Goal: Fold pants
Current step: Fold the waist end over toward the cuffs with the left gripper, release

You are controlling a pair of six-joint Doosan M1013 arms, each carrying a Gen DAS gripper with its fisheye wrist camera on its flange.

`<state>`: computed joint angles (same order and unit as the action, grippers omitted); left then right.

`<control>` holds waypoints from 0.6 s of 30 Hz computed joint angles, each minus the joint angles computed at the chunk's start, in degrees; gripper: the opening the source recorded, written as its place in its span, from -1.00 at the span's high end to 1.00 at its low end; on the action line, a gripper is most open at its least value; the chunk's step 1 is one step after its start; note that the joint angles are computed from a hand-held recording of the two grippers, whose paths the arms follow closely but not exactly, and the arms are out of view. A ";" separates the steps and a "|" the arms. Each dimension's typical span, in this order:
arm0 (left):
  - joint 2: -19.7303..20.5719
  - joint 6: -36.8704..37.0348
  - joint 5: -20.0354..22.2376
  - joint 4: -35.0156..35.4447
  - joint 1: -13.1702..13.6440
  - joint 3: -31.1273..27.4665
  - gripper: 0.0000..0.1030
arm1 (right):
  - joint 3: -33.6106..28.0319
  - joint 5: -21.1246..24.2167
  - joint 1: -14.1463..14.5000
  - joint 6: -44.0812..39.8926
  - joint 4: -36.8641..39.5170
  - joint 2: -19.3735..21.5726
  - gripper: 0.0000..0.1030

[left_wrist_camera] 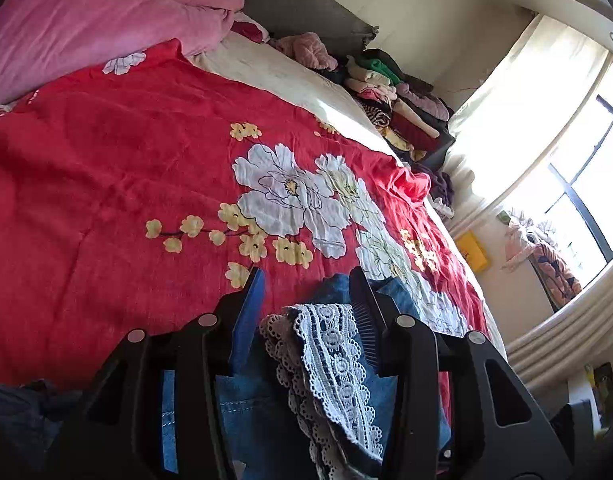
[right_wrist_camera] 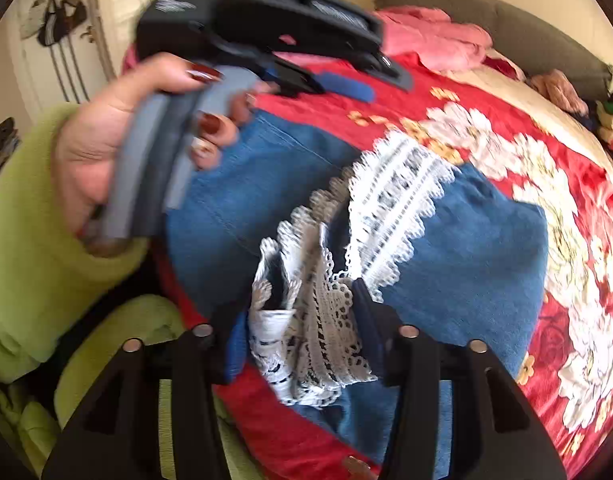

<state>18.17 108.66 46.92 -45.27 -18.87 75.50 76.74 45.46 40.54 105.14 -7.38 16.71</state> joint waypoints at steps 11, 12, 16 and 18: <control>2.72 -6.29 5.09 7.82 -2.34 -2.07 -0.16 | 6.66 -2.13 -1.75 12.39 -9.15 -6.28 -0.19; 2.90 -7.11 5.05 9.32 -2.77 -2.29 -0.16 | 6.92 -1.82 -2.11 13.24 -8.94 -6.27 -0.19; 2.55 -6.37 3.94 9.97 -3.63 -2.03 0.76 | 7.33 1.04 -2.56 14.38 -8.44 -5.66 -0.19; 1.80 -4.60 2.29 9.78 -3.80 -1.57 0.76 | 7.45 2.60 -2.20 14.74 -8.15 -5.42 -0.19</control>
